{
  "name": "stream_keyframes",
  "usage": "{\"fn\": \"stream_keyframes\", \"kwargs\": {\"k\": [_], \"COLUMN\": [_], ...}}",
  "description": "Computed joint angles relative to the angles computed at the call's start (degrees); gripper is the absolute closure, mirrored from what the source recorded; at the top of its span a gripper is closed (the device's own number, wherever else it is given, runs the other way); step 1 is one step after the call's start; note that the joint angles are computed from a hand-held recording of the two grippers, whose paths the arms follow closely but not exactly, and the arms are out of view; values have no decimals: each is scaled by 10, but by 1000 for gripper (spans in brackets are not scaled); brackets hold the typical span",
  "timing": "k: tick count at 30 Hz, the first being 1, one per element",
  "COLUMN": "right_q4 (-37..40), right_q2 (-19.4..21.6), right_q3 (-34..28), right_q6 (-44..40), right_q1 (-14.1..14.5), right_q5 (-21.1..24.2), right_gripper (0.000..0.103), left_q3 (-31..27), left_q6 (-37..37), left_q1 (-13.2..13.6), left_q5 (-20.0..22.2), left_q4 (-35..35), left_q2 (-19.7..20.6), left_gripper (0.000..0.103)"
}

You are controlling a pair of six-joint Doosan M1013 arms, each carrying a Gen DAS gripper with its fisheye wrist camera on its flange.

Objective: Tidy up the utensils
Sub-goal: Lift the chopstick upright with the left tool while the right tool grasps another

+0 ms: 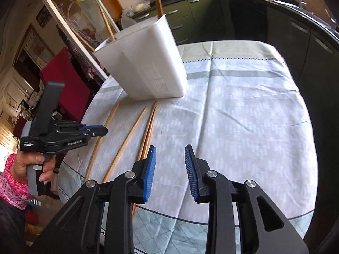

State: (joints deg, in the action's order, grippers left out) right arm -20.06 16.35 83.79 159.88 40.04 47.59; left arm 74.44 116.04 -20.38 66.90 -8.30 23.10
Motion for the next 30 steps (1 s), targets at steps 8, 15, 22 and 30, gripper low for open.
{"fn": "stream_keyframes", "kwargs": {"k": [8, 15, 22, 30], "right_q4": [83, 98, 82, 65], "right_q2": [81, 117, 144, 195], "right_q3": [-90, -135, -172, -246], "right_q6": [-121, -149, -153, -166], "right_q1": [-20, -27, -21, -16], "right_q5": [68, 113, 161, 213], "right_gripper": [74, 74, 74, 79], "left_q3": [23, 51, 76, 85], "left_q6": [32, 74, 101, 115], "left_q1": [33, 61, 74, 79], "left_q5": [-68, -105, -122, -131], "left_q4": [-61, -131, -166, -176], "left_q2": [-40, -71, -95, -102], "left_gripper": [97, 97, 97, 97]}}
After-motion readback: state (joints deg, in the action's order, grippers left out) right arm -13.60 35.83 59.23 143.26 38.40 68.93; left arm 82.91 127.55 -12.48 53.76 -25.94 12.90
